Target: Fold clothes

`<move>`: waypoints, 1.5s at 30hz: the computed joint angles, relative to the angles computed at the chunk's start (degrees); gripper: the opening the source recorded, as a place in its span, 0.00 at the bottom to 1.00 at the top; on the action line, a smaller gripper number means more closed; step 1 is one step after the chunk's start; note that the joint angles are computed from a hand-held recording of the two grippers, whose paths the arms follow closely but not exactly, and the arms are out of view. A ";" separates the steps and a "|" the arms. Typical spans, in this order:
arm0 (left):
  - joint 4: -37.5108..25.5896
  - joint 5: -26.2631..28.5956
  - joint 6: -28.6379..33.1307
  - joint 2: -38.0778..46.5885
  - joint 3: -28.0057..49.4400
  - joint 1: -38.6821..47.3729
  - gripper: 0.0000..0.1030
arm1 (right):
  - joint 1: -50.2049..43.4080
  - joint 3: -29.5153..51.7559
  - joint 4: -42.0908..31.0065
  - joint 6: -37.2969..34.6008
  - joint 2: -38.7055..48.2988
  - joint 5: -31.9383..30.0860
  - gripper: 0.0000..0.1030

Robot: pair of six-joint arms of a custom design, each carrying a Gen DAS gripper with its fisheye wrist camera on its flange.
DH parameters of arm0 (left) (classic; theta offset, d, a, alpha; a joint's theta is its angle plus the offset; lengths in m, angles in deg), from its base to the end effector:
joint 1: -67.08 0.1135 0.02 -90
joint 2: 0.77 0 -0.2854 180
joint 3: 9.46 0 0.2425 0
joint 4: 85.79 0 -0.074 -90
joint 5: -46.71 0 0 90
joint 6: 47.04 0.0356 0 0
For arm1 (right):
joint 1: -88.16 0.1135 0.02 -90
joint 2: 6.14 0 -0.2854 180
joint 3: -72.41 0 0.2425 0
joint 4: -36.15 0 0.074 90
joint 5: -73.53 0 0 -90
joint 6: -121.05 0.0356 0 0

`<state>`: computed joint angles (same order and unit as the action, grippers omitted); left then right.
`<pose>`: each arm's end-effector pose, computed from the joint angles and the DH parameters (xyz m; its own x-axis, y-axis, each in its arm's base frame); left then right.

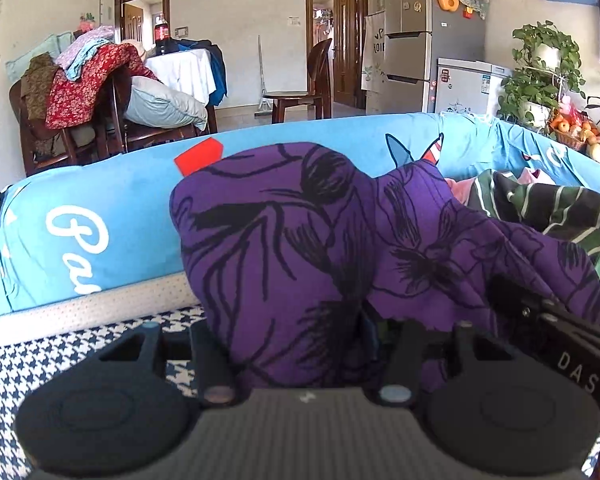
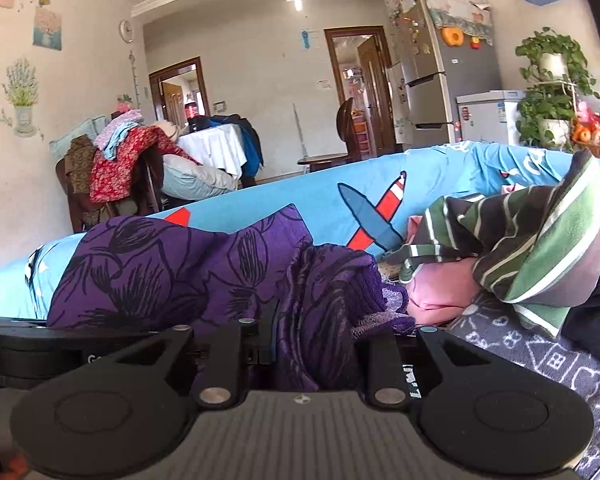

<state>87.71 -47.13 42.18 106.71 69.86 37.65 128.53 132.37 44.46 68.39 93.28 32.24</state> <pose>0.3579 -0.1992 0.2090 -0.5013 0.2672 -0.8230 0.4355 0.8998 0.0269 0.2744 0.1981 0.1905 -0.2754 0.2912 -0.9162 0.2887 0.9341 0.2101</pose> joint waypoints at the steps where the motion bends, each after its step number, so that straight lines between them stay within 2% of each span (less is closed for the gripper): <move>1: -0.72 -0.64 0.17 2.00 2.28 -0.17 0.60 | -0.82 0.31 -1.20 2.25 0.07 0.06 0.24; 2: -2.19 -2.77 -0.12 4.29 5.07 -0.53 0.74 | -1.60 1.15 -3.75 5.16 0.25 0.17 0.29; 3: -3.69 -4.96 -0.54 6.51 7.84 -0.86 0.79 | -2.47 2.37 -7.50 8.67 0.51 -0.10 0.31; 5: -5.71 -8.28 -3.07 9.15 11.15 -0.85 0.82 | -4.61 4.58 -15.36 14.38 0.80 -2.53 0.52; 7: -7.06 -8.76 -6.14 9.98 12.73 0.12 0.87 | -5.09 5.64 -21.52 19.17 0.67 -0.87 0.57; 8: -7.43 -8.45 -7.43 9.93 12.96 0.79 0.87 | -5.07 5.10 -21.97 19.32 0.14 -0.25 0.58; 12: -6.93 -7.58 -6.24 8.03 11.00 2.87 0.87 | -4.44 1.86 -19.84 17.24 -2.35 1.17 0.58; 16: -6.85 -5.11 -5.36 5.73 7.56 4.24 0.88 | -4.15 -0.62 -15.43 14.49 -4.24 -0.45 0.58; 20: -4.70 -3.93 -4.68 3.14 1.14 4.17 0.88 | -5.32 -2.74 -8.92 10.11 -5.00 -6.40 0.54; 22: -4.01 -3.97 -4.61 2.31 -1.38 3.84 0.88 | -5.45 -2.60 -8.37 9.13 -4.68 -9.25 0.52; 28: -3.69 -3.42 -4.35 1.07 -6.21 2.68 0.92 | -6.14 0.52 -13.85 10.59 -1.84 -15.36 0.47; 35: -2.17 -4.64 -5.00 3.29 -7.98 1.87 0.95 | -9.47 4.89 -26.16 19.64 2.64 -22.53 0.46; 38: -3.30 -4.98 -5.87 4.27 -7.05 1.97 0.99 | -9.14 5.60 -28.14 19.15 3.22 -21.52 0.45; 45: -7.77 -6.43 -7.27 3.14 -5.69 1.56 1.00 | -7.70 9.86 -34.58 18.71 5.37 -18.50 0.47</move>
